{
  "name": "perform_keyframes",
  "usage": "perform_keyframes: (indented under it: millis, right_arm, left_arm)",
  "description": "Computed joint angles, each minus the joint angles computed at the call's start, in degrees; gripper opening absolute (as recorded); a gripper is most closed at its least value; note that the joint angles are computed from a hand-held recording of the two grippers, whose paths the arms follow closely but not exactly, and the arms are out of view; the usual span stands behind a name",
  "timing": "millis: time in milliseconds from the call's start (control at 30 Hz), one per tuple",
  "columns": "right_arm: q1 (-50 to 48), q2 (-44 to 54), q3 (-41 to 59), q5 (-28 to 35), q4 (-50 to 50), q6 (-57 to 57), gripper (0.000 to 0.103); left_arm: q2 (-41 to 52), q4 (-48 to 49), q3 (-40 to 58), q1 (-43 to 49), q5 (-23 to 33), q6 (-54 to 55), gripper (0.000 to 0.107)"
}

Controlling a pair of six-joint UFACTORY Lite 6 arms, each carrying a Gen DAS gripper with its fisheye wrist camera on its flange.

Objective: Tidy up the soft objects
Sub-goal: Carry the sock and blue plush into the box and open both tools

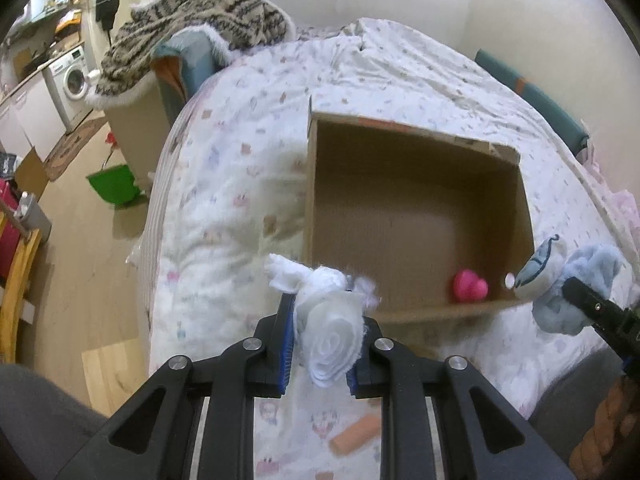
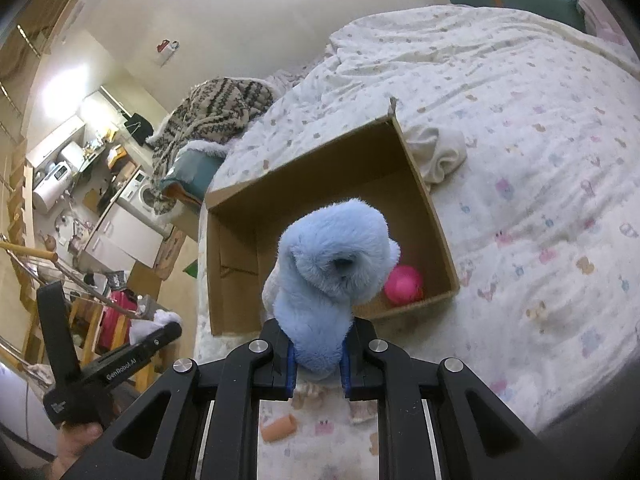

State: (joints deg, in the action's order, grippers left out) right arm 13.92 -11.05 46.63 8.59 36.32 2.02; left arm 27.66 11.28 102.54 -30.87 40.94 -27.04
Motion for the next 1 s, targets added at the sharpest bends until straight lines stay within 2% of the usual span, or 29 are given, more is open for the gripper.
perform_keyframes:
  millis: [167,400,567,700,833,1000]
  right_arm:
    - [-1.79,4.48,3.99,-0.54,5.73,-8.27,0.018]
    - [-3.65,13.88,8.98,-1.67,18.25,-23.43,0.018]
    - [-3.89,19.97,11.92,-1.26,14.79,-20.83,0.018]
    - [-3.97,22.69,13.29,-0.93,15.23,-21.75,0.018]
    - [-3.38,25.38,14.51,-0.49,8.73,-15.54,0.018]
    - [-2.67,27.31,15.96,-0.48,1.47,-9.19,0.018]
  left_arm:
    - [10.19,-1.45,15.11,-0.09,4.7,2.83,0.019]
    - [22.46,-0.9,30.24,-1.96,6.37,5.28,0.019]
    - [28.63,-0.57,36.08,-2.62,5.86,5.64,0.019]
    - [30.03,-1.32,35.06,-2.33,3.3,5.96,0.019]
    - [33.71,-2.18,39.51,-2.19,4.67,6.87,0.019]
    - [34.79,-2.84,40.43,-2.27,4.73,7.96,0.019]
